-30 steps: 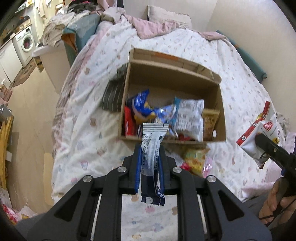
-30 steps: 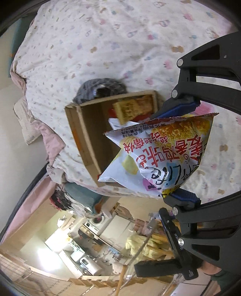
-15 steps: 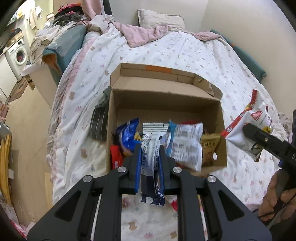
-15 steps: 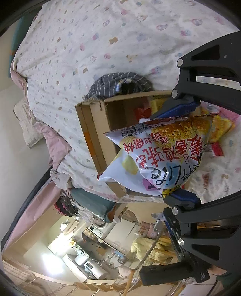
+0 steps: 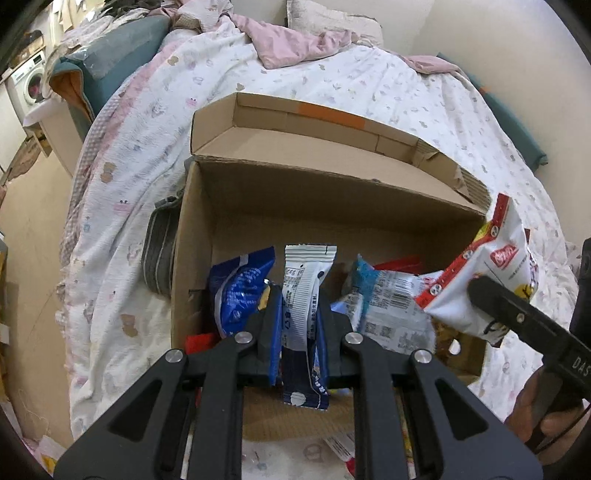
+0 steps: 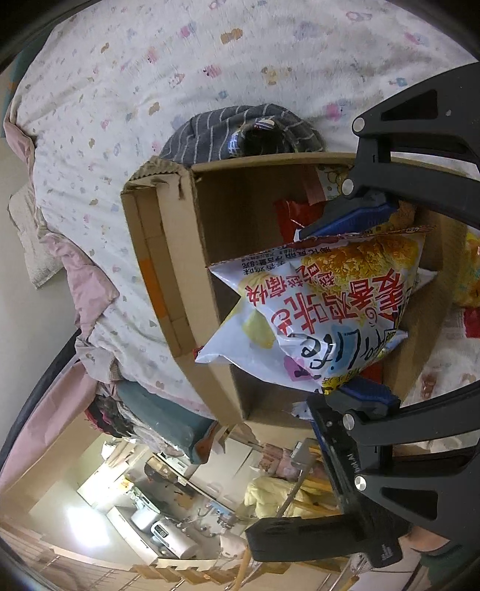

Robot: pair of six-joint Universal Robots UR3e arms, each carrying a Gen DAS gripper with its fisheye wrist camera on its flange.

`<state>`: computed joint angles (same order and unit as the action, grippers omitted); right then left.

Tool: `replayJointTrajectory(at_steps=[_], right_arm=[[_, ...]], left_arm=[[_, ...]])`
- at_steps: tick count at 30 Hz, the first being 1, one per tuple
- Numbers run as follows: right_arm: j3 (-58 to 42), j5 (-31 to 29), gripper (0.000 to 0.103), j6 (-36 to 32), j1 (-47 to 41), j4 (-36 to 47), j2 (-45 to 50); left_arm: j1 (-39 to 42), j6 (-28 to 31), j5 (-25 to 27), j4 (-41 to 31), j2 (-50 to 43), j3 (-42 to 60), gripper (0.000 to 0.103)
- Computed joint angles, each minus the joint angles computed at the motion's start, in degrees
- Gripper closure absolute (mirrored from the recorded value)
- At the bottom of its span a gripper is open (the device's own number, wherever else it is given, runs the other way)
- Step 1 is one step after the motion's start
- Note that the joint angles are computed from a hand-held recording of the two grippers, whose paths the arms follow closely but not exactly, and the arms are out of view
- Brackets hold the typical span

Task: Organize snacks
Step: 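Carry the chip bag and small white bar over the box with both tools, then open both tools to drop the chip bag and white bar into the box, then withdraw both open tools from the box toward the remaining snacks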

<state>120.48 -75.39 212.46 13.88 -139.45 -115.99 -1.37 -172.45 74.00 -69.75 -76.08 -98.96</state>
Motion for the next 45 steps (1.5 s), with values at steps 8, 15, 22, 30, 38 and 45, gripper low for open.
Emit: replayJointTrajectory(at_steps=[8,15,22,30,38,45], right_arm=[[3.4,6.4,0.034,0.7,-3.2,-2.5,0.7],[0.7,2.6,0.016,2.9,0.6,-6.4,6.8],[0.0,1.0,0.011,1.9,2.4,-7.4,7.5],[1.2,2.3,0.01,1.6,-0.2,-6.2,4.2],[-6.2,-13.2,0.003,1.5,7.7,0.2,7.1],[-5.5,-12.3,0.003,0.5,7.5,1.8,4.6]], left_arm=[[2.8,0.6,-4.6,-3.9,-2.9,0.6,0.09],[-0.5,1.0,-0.1,-1.3,-2.6,0.9,0.074],[0.4,2.3,-0.8,-4.0,-0.8,1.4,0.031],[1.7,1.7,-2.5,-5.5,-1.2,1.5,0.031],[1.9,1.8,-2.8,-5.7,0.2,0.7,0.031],[3.0,0.9,-3.5,-6.9,3.6,-0.7,0.031]])
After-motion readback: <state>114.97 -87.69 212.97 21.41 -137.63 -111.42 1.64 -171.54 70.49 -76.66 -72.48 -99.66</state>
